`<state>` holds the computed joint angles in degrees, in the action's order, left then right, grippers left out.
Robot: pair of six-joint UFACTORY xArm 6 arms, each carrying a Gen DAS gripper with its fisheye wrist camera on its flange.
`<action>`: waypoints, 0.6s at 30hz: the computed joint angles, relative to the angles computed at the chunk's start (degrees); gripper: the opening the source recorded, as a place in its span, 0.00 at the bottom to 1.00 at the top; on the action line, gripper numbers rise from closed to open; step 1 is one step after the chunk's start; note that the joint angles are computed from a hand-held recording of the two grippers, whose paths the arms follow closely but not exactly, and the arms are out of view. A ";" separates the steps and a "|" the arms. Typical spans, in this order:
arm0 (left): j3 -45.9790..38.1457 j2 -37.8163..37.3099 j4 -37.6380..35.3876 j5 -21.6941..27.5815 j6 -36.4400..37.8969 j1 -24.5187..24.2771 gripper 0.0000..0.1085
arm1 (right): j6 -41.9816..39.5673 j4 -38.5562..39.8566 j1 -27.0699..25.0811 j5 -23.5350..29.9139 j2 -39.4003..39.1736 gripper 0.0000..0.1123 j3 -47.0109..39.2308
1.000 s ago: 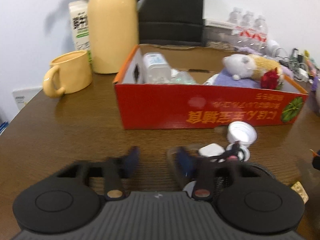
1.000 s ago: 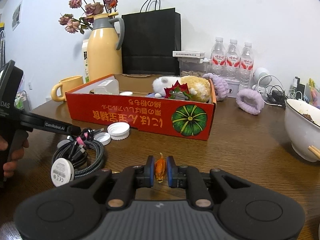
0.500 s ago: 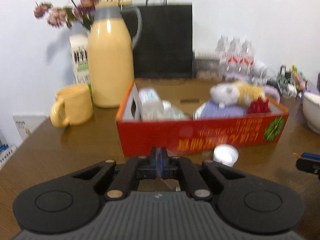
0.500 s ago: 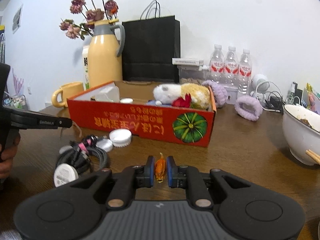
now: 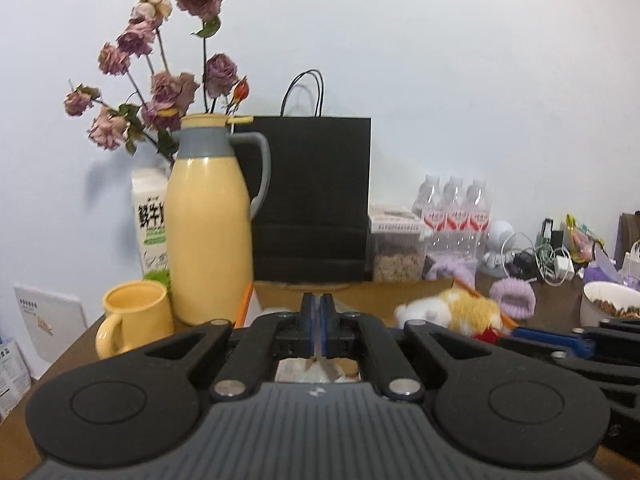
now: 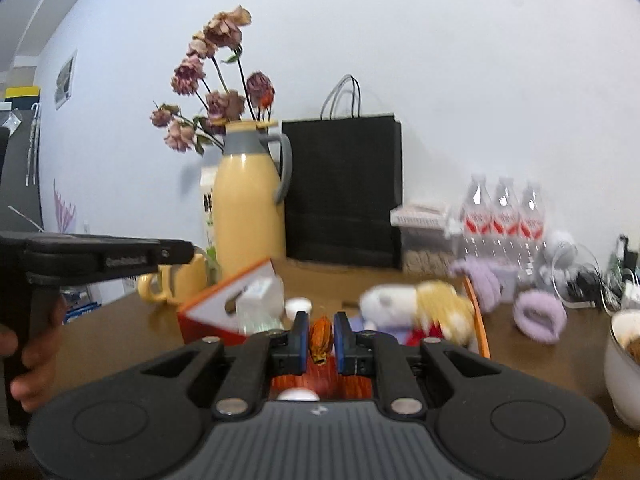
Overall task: Organize objects
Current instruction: 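Grasp small orange item with right tool and drop it into the box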
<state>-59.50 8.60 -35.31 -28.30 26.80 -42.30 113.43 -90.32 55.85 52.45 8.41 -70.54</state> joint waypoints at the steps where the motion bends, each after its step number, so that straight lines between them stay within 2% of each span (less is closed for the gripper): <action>1: -1.15 0.72 -0.12 0.36 0.24 0.07 0.03 | -0.79 -0.07 -0.62 -0.31 0.75 0.10 -1.23; 13: -16.76 13.00 -0.77 6.96 2.04 1.92 0.03 | -5.02 2.60 -10.49 -8.51 8.49 0.10 -9.65; 18: -20.99 17.17 3.83 11.66 -0.25 4.00 0.03 | -6.04 2.53 -13.25 -11.78 10.58 0.10 -9.74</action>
